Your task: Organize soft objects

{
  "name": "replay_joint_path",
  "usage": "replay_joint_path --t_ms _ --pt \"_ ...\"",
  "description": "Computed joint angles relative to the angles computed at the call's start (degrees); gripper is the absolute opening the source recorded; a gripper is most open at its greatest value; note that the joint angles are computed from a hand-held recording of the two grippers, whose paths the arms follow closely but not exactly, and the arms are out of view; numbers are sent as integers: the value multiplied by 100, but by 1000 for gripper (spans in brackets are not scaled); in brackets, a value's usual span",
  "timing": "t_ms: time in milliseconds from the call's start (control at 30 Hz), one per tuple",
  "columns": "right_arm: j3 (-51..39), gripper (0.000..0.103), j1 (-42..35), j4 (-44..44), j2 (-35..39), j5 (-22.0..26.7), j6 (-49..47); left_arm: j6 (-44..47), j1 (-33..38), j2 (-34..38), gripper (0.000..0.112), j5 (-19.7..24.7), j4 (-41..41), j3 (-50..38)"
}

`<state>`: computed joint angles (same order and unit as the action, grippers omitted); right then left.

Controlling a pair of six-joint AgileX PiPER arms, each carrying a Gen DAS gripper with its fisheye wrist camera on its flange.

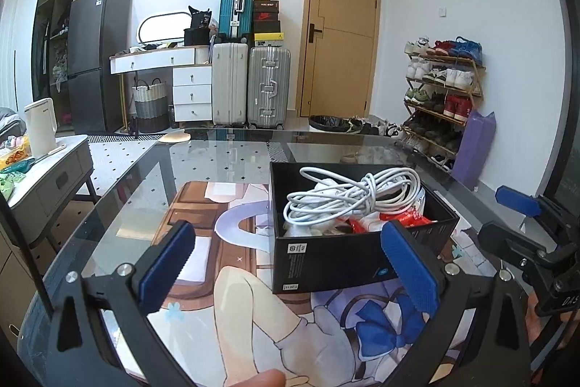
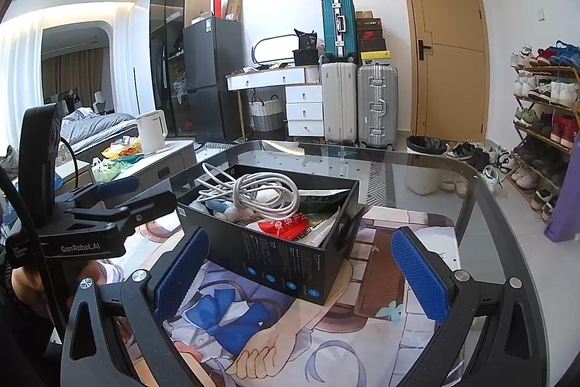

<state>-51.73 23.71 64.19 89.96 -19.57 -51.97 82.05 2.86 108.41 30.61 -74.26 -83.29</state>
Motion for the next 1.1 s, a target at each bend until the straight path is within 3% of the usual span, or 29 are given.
replay_joint_path --t_ms 533,900,1100 --pt "81 102 17 -175 -66 -55 238 -102 79 79 103 126 -56 -124" --pt "24 102 -8 -129 -20 -18 173 -124 264 202 103 242 -522 -215" --pt "32 102 -11 -151 -22 -8 189 387 294 127 103 197 -1104 -49"
